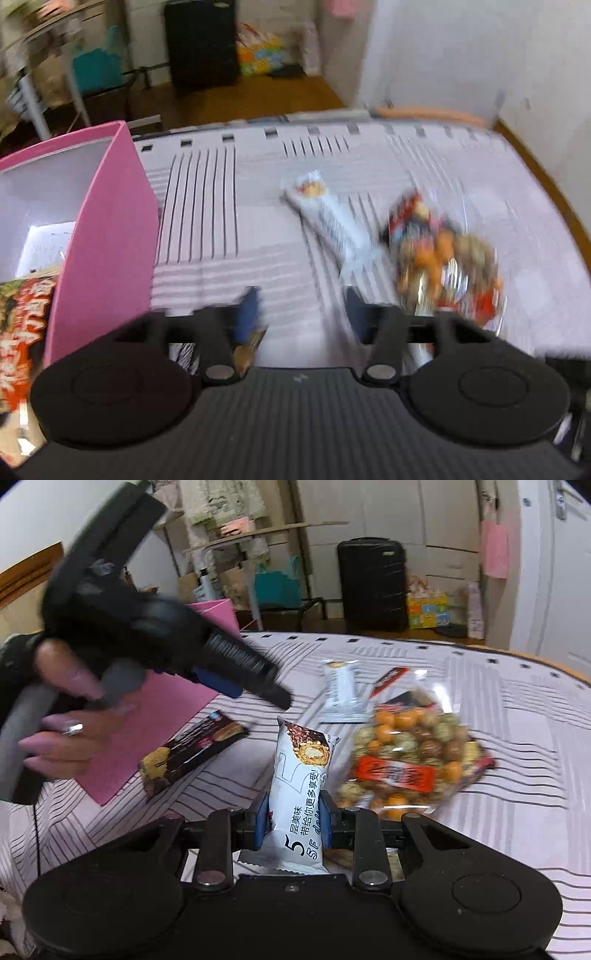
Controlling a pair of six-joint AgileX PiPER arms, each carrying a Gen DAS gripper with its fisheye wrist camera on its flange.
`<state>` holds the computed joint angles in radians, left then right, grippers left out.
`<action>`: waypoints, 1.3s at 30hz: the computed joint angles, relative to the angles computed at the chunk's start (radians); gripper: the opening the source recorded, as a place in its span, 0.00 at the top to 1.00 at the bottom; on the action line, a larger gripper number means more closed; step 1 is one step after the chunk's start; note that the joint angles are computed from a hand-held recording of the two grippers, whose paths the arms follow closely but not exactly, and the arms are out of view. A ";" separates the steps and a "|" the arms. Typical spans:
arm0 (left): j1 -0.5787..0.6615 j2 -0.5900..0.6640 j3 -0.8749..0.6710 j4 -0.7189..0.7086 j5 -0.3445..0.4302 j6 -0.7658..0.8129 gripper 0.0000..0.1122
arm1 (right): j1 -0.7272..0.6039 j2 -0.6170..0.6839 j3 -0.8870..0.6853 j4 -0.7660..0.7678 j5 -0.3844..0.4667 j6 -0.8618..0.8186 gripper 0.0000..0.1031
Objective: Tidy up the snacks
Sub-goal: 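Grasp the second white wafer bar with the left tool, then carry the white wafer bars into the pink box with both tools and open them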
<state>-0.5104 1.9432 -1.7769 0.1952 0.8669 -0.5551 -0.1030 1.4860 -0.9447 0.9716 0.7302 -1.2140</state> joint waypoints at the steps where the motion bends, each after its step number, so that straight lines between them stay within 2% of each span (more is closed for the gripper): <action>1: 0.002 0.017 -0.019 -0.004 -0.012 -0.028 0.48 | -0.020 -0.005 -0.008 -0.012 0.014 0.016 0.69; 4: 0.009 0.091 -0.116 -0.047 -0.005 -0.074 0.45 | -0.056 -0.035 -0.025 -0.086 0.013 0.086 0.69; 6: 0.006 0.156 -0.203 -0.038 0.030 -0.111 0.44 | -0.068 -0.045 -0.051 -0.174 0.001 0.156 0.69; 9: 0.000 0.267 -0.356 -0.004 0.083 -0.188 0.44 | -0.094 -0.011 -0.122 -0.259 0.031 0.233 0.69; 14: -0.013 0.471 -0.670 0.018 0.232 -0.220 0.44 | -0.100 0.040 -0.190 -0.292 0.037 0.243 0.69; 15: -0.029 0.482 -0.681 0.057 0.235 -0.226 0.46 | -0.098 0.047 -0.198 -0.290 0.040 0.247 0.69; 16: -0.047 0.489 -0.686 0.101 0.248 -0.231 0.56 | -0.095 0.053 -0.203 -0.288 0.041 0.252 0.69; 17: -0.070 0.512 -0.724 0.161 0.294 -0.235 0.73 | -0.090 0.059 -0.208 -0.289 0.040 0.261 0.69; 18: -0.084 0.514 -0.723 0.191 0.302 -0.233 0.74 | -0.087 0.065 -0.213 -0.291 0.041 0.270 0.69; 23: -0.090 0.374 -0.489 0.177 0.214 -0.232 0.77 | -0.048 0.076 -0.238 -0.364 0.056 0.414 0.69; 27: -0.114 0.209 -0.260 0.203 0.151 -0.230 0.77 | -0.040 0.055 -0.236 -0.373 0.101 0.475 0.69; 35: -0.174 -0.084 0.040 0.209 0.142 -0.233 0.77 | -0.034 -0.002 -0.251 -0.367 0.261 0.522 0.69; 39: -0.179 -0.223 0.141 0.143 0.168 -0.208 0.77 | -0.019 -0.059 -0.277 -0.383 0.371 0.526 0.69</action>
<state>-0.6890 1.7206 -1.6360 0.3383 1.0350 -0.7633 -0.1225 1.4275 -1.2214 0.5887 1.1016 -0.6877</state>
